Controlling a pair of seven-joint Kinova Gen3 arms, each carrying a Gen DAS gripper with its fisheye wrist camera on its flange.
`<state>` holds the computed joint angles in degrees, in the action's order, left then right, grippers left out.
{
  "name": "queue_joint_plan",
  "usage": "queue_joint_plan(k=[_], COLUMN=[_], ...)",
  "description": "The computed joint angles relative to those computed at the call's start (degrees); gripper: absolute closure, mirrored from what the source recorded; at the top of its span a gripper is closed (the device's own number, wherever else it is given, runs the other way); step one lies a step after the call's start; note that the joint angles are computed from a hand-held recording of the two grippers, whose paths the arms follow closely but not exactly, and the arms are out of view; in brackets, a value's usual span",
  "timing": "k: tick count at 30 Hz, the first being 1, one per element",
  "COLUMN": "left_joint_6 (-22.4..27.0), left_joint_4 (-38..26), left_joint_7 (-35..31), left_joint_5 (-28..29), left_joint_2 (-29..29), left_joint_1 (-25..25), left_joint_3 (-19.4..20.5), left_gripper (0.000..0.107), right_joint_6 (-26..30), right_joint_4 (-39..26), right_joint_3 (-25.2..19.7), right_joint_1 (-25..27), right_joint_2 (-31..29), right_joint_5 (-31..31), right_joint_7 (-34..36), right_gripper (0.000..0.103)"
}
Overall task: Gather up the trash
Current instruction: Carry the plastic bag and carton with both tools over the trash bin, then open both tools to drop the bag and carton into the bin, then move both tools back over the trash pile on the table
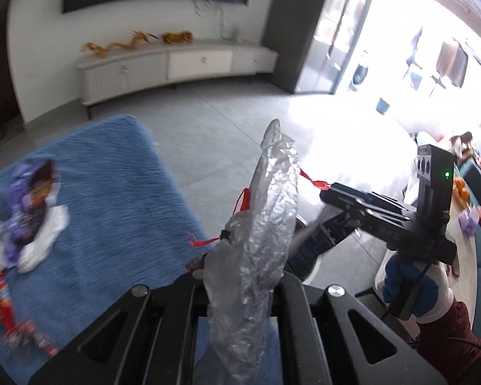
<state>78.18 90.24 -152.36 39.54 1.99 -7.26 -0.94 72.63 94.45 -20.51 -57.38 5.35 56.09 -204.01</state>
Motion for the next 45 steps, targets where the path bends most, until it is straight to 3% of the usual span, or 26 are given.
queue_joint_plan(k=[1, 9, 11, 12, 14, 23, 34, 45], left_joint_6=[-1.85, -7.09, -7.59, -7.91, -8.27, -10.05, -7.22, 2.07], left_joint_4=[0.16, -1.61, -2.41, -2.69, -2.7, -0.54, 2.4, 0.88], left_joint_7=[1.99, 12.0, 14.61, 15.73, 16.97, 17.87, 10.57, -0.48], left_joint_5=[-1.57, -8.83, -11.36, -12.5, -13.48, -13.3, -5.16, 3.35], left_joint_2=[0.77, 8.33, 10.01, 10.92, 11.71, 11.43, 3.41, -0.51], left_joint_1=[1.84, 11.63, 13.77, 14.77, 15.65, 16.47, 9.38, -4.68], left_joint_3=[1.59, 8.04, 8.95, 9.36, 9.83, 10.76, 6.37, -4.32], left_gripper=[0.101, 0.098, 0.091, 0.086, 0.06, 0.059, 0.059, 0.059], right_joint_6=[-0.08, -4.7, -4.14, -2.93, -1.21, 8.05, 16.76, 21.82], right_joint_4=[1.36, 12.31, 14.4, 14.85, 15.27, 14.09, 6.52, -10.76], right_joint_3=[0.21, 0.3, -0.73, -1.31, -1.92, -4.61, -5.5, -1.26], right_joint_1=[0.36, 4.15, 3.63, 3.16, 2.72, 0.48, -2.48, -9.25], right_joint_2=[-0.45, -1.98, -2.34, -2.36, -2.88, -3.92, -2.08, 5.28], right_joint_5=[-1.22, -7.8, -7.6, -7.94, -8.44, -11.01, -7.57, 3.16], right_joint_7=[-1.31, -12.41, -16.46, -18.27, -20.19, -24.17, -19.53, -2.48], right_gripper=[0.098, 0.097, 0.089, 0.077, 0.069, 0.062, 0.061, 0.058])
